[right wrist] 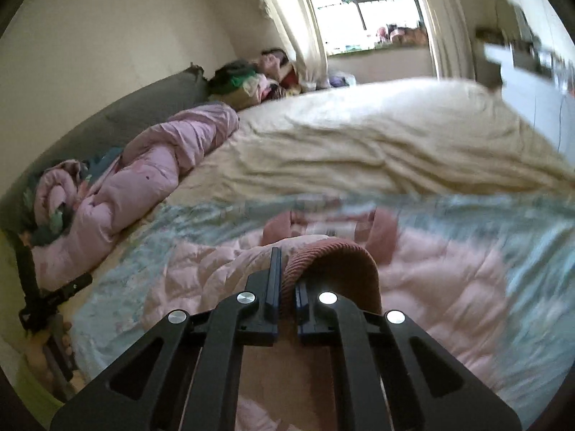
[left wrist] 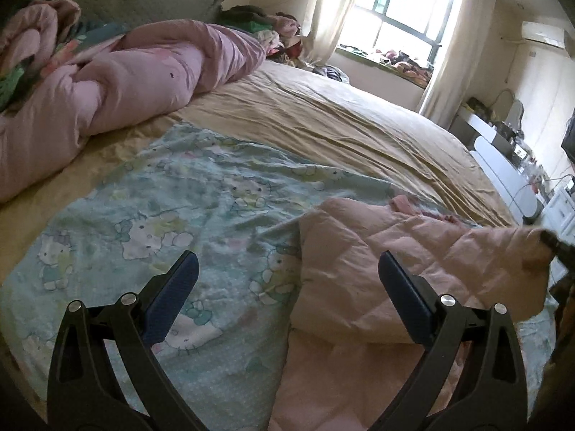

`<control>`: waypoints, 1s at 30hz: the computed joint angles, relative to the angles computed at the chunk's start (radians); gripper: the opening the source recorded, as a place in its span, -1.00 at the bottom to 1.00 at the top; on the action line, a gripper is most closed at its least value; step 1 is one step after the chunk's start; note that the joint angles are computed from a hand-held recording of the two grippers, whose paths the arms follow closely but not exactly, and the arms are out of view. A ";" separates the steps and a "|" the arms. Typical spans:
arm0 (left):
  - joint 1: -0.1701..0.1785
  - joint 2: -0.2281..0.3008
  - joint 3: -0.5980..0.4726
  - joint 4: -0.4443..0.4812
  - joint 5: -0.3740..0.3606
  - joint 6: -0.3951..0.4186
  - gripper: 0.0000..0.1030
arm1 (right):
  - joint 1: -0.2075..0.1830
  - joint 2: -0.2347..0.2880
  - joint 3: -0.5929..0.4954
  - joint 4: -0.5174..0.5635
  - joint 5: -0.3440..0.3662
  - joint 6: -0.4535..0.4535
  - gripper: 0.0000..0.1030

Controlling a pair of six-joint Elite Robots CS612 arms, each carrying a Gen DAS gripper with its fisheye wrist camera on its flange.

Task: Fold large clothes
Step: 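Grasp the ribbed hem of the pink jacket with the right tool, then fold the held hem up toward the collar and open the right tool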

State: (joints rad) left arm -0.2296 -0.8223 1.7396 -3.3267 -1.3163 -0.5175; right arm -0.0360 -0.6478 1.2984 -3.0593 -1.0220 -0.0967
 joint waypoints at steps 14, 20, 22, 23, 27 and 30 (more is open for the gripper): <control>-0.008 0.045 -0.094 0.032 -0.039 0.080 0.82 | -0.010 -0.006 -0.029 -0.029 -0.095 -0.017 -0.91; -0.011 0.078 -0.150 0.057 -0.066 0.098 0.82 | -0.006 0.000 -0.027 -0.025 -0.126 -0.013 -0.91; -0.012 0.092 -0.169 0.067 -0.091 0.089 0.82 | -0.006 0.003 -0.028 -0.017 -0.143 -0.009 -0.91; -0.012 0.097 -0.174 0.070 -0.101 0.088 0.82 | -0.006 0.004 -0.029 -0.014 -0.146 -0.009 -0.91; -0.016 0.124 -0.196 0.067 -0.138 0.108 0.82 | -0.007 0.009 -0.026 -0.008 -0.168 -0.007 -0.91; -0.017 0.137 -0.200 0.055 -0.150 0.135 0.82 | -0.005 0.017 -0.033 0.004 -0.189 -0.002 -0.91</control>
